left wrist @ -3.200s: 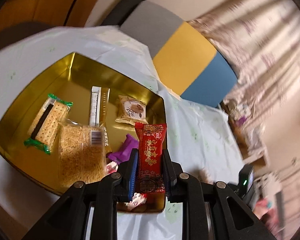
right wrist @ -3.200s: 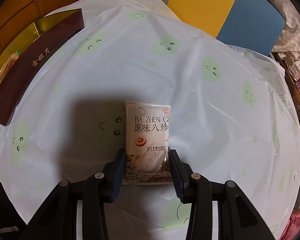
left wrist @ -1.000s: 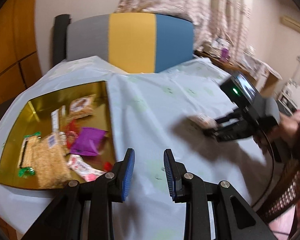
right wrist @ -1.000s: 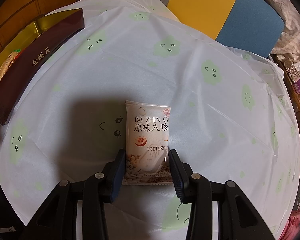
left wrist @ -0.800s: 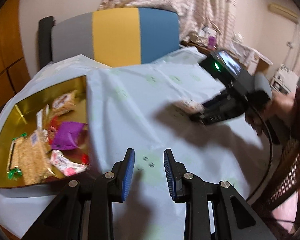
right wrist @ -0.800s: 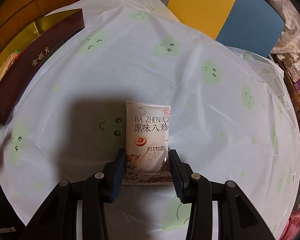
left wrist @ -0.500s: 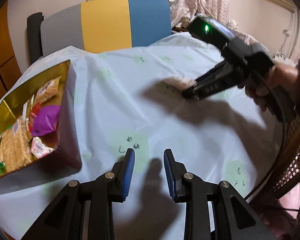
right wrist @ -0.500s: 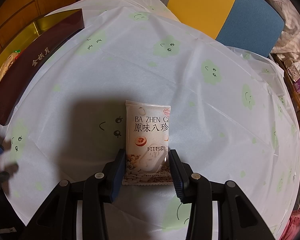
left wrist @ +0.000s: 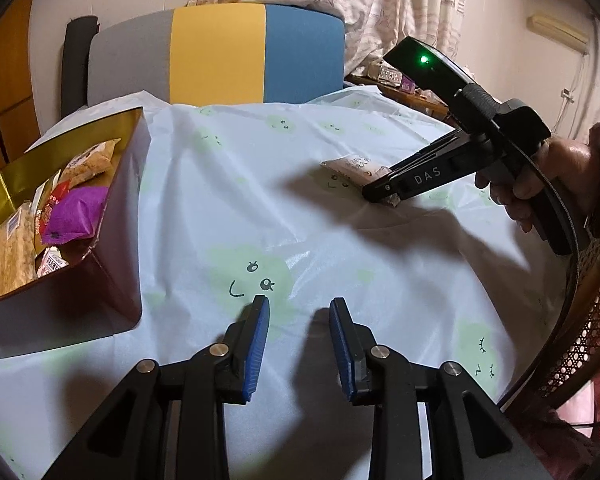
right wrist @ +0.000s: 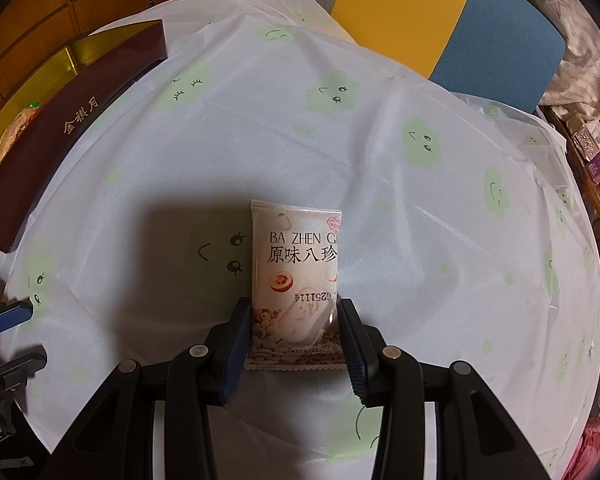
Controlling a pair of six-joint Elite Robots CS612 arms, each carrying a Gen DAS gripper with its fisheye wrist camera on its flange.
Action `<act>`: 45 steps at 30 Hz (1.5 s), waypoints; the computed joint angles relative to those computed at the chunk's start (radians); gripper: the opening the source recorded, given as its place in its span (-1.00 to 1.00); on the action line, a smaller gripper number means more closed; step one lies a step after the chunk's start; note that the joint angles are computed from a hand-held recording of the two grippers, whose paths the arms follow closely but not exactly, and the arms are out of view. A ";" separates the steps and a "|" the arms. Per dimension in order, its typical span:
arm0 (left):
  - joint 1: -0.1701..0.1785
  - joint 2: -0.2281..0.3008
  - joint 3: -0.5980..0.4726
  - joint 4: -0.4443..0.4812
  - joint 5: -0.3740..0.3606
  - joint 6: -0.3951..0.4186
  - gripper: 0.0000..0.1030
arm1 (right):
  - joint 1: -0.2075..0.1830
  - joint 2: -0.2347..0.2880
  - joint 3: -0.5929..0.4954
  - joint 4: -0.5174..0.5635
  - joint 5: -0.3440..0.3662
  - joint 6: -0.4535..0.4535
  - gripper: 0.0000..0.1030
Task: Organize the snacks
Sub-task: 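Lift the left gripper away from the tray, then carry the white nut pack into the gold tray and release it with the right gripper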
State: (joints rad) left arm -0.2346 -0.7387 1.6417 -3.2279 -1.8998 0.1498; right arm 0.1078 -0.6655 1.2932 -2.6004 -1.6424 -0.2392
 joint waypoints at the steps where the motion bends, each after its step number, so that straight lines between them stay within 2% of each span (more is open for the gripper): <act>1: -0.001 0.001 0.002 -0.010 0.001 -0.003 -0.39 | 0.000 0.000 0.001 -0.001 0.001 0.002 -0.16; 8: 0.006 0.006 0.001 -0.022 -0.016 -0.008 -0.39 | -0.003 -0.002 -0.005 0.017 0.009 0.043 -0.16; 17: 0.013 0.009 0.000 -0.025 -0.039 -0.011 -0.39 | -0.004 -0.005 -0.040 0.100 0.028 0.129 -0.19; 24: 0.016 0.012 -0.004 -0.028 -0.050 -0.014 -0.39 | 0.018 -0.011 -0.078 0.122 0.162 0.086 -0.19; 28: 0.017 0.014 -0.005 -0.032 -0.055 -0.018 -0.39 | 0.035 -0.004 -0.129 0.147 0.292 0.011 -0.19; 32: 0.019 0.016 -0.006 -0.035 -0.061 -0.018 -0.39 | 0.062 0.006 -0.180 0.157 0.371 -0.055 -0.19; 35: 0.019 0.018 -0.007 -0.040 -0.062 -0.016 -0.39 | 0.080 0.039 -0.256 0.199 0.417 -0.097 -0.19; 38: 0.019 0.019 -0.007 -0.042 -0.066 -0.020 -0.39 | 0.096 0.081 -0.332 0.248 0.428 -0.126 -0.19; 41: 0.024 0.022 -0.015 -0.030 -0.089 -0.041 -0.39 | 0.116 0.132 -0.419 0.281 0.400 -0.131 -0.18; 45: 0.027 0.023 -0.017 -0.027 -0.103 -0.047 -0.39 | 0.144 0.198 -0.520 0.320 0.307 -0.174 -0.17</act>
State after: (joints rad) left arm -0.2073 -0.7154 1.6244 -3.2552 -2.0031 0.1033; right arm 0.2513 -0.4672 0.7737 -2.2802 -1.3350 -0.4131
